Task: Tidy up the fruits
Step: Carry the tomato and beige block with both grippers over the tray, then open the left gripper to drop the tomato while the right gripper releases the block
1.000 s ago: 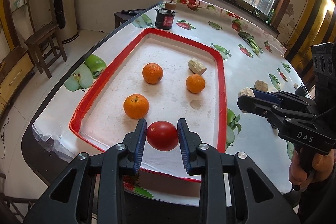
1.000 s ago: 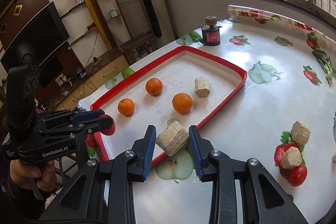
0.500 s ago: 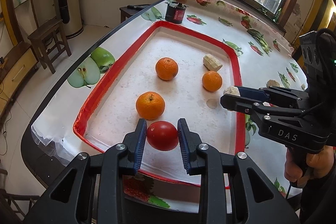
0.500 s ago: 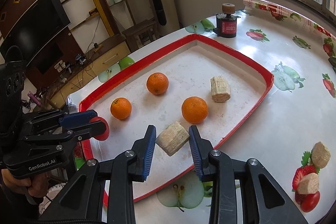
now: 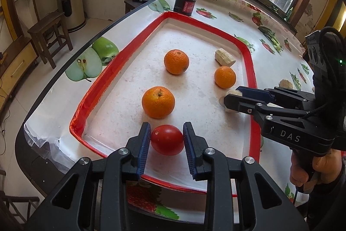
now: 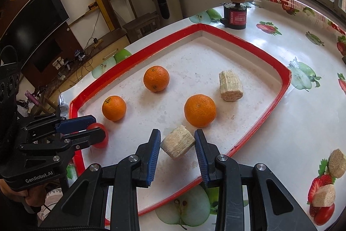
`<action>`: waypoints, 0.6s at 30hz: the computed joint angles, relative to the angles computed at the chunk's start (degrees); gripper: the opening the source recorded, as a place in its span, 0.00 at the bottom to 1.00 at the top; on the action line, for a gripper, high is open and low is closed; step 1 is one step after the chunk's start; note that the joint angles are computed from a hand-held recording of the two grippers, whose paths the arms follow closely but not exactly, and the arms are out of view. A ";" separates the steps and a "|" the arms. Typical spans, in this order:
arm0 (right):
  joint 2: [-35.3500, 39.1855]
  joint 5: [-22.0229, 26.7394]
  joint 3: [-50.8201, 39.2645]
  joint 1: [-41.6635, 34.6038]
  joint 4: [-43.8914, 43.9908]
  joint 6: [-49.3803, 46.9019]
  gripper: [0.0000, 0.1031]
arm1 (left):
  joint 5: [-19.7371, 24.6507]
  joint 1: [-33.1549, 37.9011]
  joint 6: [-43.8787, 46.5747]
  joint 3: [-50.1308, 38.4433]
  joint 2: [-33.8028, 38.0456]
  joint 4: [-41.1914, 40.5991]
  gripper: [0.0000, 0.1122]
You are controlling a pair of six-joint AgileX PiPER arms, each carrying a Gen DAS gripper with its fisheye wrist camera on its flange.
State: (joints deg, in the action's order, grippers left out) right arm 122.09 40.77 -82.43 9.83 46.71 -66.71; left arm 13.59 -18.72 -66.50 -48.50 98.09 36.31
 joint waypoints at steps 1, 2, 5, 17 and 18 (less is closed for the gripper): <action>0.09 0.02 -0.06 -0.06 0.02 0.14 0.35 | 0.15 -0.08 -0.35 0.04 -0.05 0.41 0.25; 0.28 0.09 -0.29 -0.16 0.08 0.18 0.35 | 0.50 -0.26 -0.62 -0.06 -0.02 0.67 0.26; 0.32 0.49 -0.31 -0.44 0.40 0.19 0.35 | 1.51 -0.64 -0.70 -0.67 0.26 0.57 0.27; -3.99 2.74 3.28 -3.59 3.49 -3.36 0.42 | 5.55 -2.98 -4.54 -1.22 -0.67 2.98 0.38; -4.54 3.08 3.85 -4.13 3.93 -3.92 0.43 | 5.76 -3.17 -4.73 -1.18 -0.95 3.07 0.38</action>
